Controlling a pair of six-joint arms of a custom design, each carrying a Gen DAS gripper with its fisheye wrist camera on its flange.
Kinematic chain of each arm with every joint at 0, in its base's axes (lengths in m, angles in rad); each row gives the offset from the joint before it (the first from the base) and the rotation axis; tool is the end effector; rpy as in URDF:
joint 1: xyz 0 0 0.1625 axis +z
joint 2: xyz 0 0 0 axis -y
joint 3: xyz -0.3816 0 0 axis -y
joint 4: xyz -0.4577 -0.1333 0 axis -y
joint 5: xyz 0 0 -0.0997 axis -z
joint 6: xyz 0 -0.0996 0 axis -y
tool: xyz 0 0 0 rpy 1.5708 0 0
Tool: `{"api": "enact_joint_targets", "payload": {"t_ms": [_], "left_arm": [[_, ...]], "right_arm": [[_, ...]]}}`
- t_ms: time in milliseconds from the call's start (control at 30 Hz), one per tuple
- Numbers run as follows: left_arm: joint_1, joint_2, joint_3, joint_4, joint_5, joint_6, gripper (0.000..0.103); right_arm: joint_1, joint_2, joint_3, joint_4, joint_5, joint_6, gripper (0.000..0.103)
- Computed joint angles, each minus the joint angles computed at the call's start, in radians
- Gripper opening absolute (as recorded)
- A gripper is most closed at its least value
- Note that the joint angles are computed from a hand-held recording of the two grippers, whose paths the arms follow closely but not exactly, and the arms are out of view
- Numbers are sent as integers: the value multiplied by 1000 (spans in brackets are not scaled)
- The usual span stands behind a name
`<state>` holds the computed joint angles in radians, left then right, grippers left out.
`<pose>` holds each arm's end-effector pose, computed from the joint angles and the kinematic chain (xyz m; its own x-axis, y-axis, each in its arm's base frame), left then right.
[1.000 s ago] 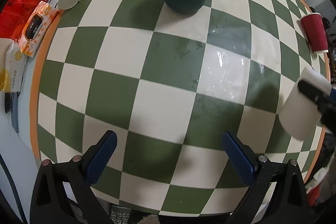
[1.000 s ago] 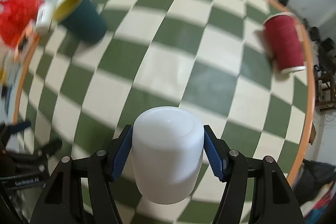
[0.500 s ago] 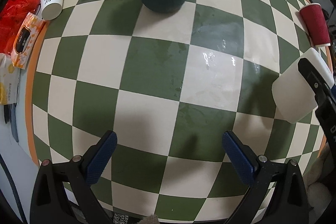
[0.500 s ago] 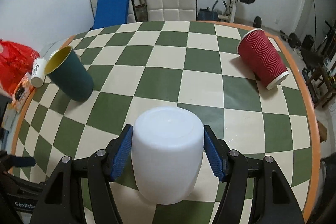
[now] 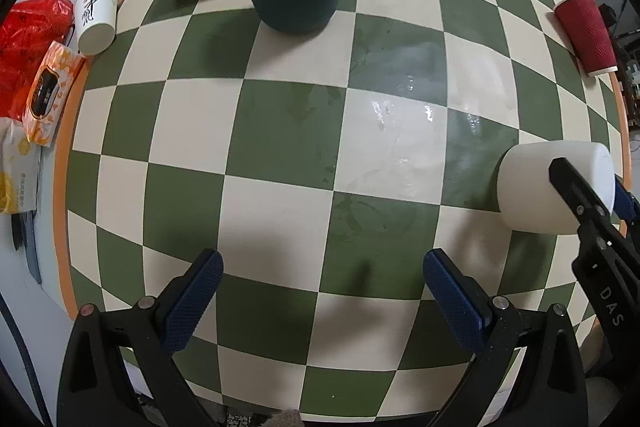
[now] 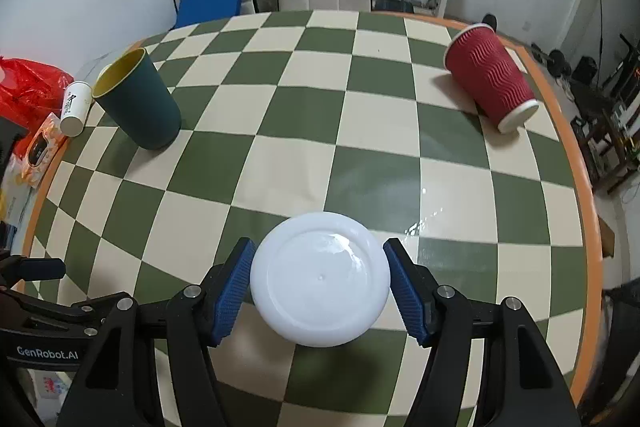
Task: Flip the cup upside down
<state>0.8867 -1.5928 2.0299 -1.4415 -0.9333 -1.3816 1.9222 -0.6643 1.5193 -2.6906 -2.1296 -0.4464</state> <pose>-0.1335 -0.4685 0.2292 -0.6029 -0.5002 -0.6215 -0.3131 0.8649 -0.3924 0.3231 -0.6475 -0.0030 -0.6177 -0.5370 0.5745 -0.6640 0.7476 -0.0152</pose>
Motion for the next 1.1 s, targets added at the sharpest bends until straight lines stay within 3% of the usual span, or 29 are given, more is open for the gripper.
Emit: {"api": "enact_joint_targets", "payload": {"t_ms": [133, 333, 533, 867, 1100], "left_arm": [[1, 20, -27, 7, 20, 20, 102], [-23, 34, -55, 31, 51, 24, 102], [-77, 38, -94, 83, 90, 18, 102], [-230, -11, -135, 214, 147, -67, 102], [-379, -11, -223, 361, 153, -177, 103]], "right_arm": [[5, -3, -13, 63, -26, 67, 71], [13, -37, -12, 146, -60, 175, 91], [41, -97, 5, 216, -138, 274, 94], [122, -244, 58, 318, -243, 347, 94], [202, -370, 98, 393, -259, 389, 94]]}}
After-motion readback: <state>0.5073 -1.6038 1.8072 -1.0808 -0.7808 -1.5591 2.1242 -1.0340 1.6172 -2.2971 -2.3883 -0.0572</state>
